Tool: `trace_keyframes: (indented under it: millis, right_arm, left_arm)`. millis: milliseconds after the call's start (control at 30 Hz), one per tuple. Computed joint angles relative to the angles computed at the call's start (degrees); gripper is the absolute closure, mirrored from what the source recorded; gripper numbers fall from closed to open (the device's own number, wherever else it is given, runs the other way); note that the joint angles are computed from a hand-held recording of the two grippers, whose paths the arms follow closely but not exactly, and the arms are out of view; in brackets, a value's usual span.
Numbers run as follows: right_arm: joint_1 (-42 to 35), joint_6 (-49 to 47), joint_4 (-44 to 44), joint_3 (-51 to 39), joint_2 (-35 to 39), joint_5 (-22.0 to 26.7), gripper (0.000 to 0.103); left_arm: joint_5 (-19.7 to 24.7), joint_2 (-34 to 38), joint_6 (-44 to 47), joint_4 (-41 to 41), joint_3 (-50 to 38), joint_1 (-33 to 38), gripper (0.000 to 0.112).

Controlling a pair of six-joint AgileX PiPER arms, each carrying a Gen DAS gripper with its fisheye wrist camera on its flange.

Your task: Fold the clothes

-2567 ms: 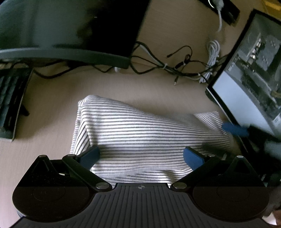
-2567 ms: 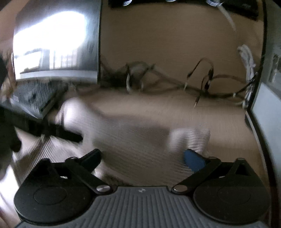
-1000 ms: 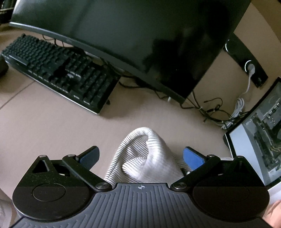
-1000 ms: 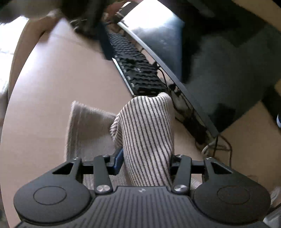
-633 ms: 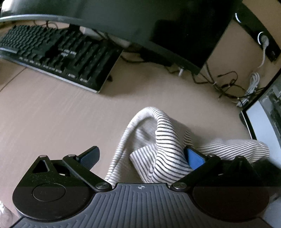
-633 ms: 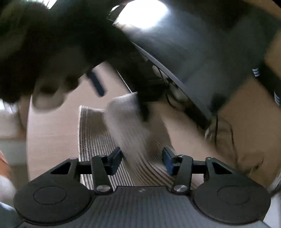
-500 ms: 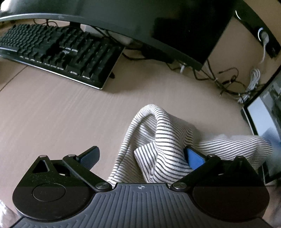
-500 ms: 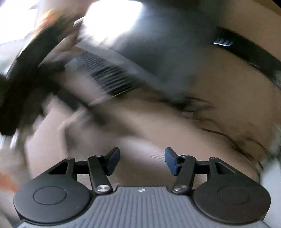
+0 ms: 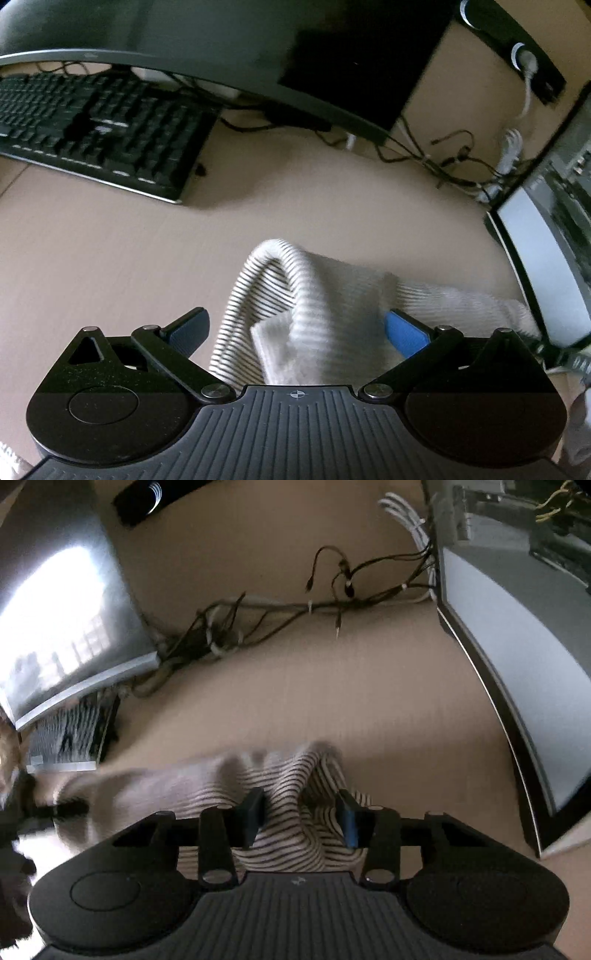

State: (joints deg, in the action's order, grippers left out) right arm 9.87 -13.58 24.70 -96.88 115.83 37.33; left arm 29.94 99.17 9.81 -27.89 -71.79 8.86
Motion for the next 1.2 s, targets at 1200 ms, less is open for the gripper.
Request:
trace_keyframes:
  millis: [1200]
  right_arm:
    - [-2.7,2.08,2.18,-15.03,11.9,2.01,0.034]
  left_arm:
    - [11.55,17.4,1.71,-2.22,-23.5,-4.67,0.009]
